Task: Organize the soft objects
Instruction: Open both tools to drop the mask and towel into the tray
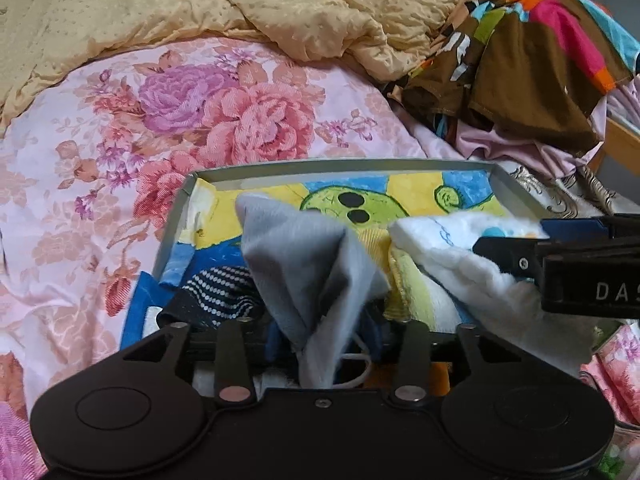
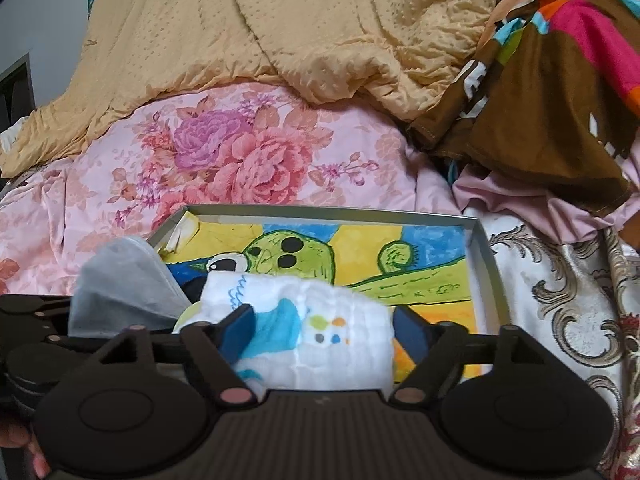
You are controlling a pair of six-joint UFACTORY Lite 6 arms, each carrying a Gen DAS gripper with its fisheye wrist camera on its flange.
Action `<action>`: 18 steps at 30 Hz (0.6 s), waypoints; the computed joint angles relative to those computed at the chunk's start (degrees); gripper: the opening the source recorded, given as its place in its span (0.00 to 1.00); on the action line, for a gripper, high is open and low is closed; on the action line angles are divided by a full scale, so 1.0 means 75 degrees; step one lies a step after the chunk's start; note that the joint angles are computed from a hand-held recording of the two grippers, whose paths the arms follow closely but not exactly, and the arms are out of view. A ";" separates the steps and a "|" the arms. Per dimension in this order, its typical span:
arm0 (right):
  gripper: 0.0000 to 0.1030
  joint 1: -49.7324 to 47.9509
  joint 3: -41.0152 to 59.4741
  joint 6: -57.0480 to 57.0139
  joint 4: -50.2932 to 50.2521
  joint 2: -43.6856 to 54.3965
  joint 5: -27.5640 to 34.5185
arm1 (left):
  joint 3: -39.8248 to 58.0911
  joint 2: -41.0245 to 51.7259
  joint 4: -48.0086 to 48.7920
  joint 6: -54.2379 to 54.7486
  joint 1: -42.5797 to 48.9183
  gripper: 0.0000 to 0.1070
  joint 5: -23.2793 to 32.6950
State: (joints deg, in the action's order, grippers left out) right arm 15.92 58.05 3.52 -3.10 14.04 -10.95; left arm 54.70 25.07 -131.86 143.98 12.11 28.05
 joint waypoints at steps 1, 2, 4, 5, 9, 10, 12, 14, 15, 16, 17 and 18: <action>0.82 0.0013 -0.0058 -0.0231 0.0232 -0.0066 -0.0018 | -0.0060 -0.0086 0.0085 -0.0063 0.0044 0.46 0.0017; 0.84 0.0038 -0.0122 -0.0495 0.0500 -0.0150 -0.0030 | -0.0123 -0.0192 0.0181 -0.0131 0.0089 0.47 0.0021; 0.87 0.0083 -0.0315 -0.0967 0.0972 -0.0380 -0.0100 | -0.0258 -0.0392 0.0310 -0.0219 0.0166 0.54 0.0028; 0.89 0.0107 -0.0414 -0.1212 0.1204 -0.0504 -0.0145 | -0.0352 -0.0519 0.0385 -0.0277 0.0216 0.55 0.0046; 0.94 0.0162 -0.0837 -0.1641 0.1699 -0.1087 -0.0288 | -0.0724 -0.1025 0.0669 -0.0502 0.0421 0.63 0.0181; 0.95 0.0146 -0.0930 -0.1587 0.1664 -0.1220 -0.0302 | -0.0821 -0.1160 0.0696 -0.0552 0.0464 0.65 0.0205; 0.97 0.0156 -0.1176 -0.1632 0.1755 -0.1574 -0.0340 | -0.1039 -0.1468 0.0766 -0.0666 0.0561 0.67 0.0244; 0.99 0.0177 -0.1344 -0.1780 0.1927 -0.1862 -0.0300 | -0.1165 -0.1665 0.0861 -0.0771 0.0619 0.70 0.0262; 0.99 0.0214 -0.1415 -0.2092 0.2250 -0.1994 -0.0276 | -0.1218 -0.1749 0.0856 -0.0751 0.0630 0.71 0.0260; 0.99 0.0242 -0.1471 -0.2360 0.2523 -0.2102 -0.0258 | -0.1253 -0.1814 0.0831 -0.0720 0.0620 0.72 0.0223; 0.99 0.0260 -0.1519 -0.2583 0.2750 -0.2219 -0.0213 | -0.1231 -0.1835 0.0839 -0.0734 0.0603 0.73 0.0162; 0.99 0.0264 -0.1558 -0.2689 0.2864 -0.2311 -0.0174 | -0.1183 -0.1825 0.0893 -0.0812 0.0595 0.75 0.0106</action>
State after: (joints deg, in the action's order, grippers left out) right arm 17.91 46.36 -16.65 18.39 -3.30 -12.26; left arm 45.83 11.38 -125.17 137.88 16.57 28.85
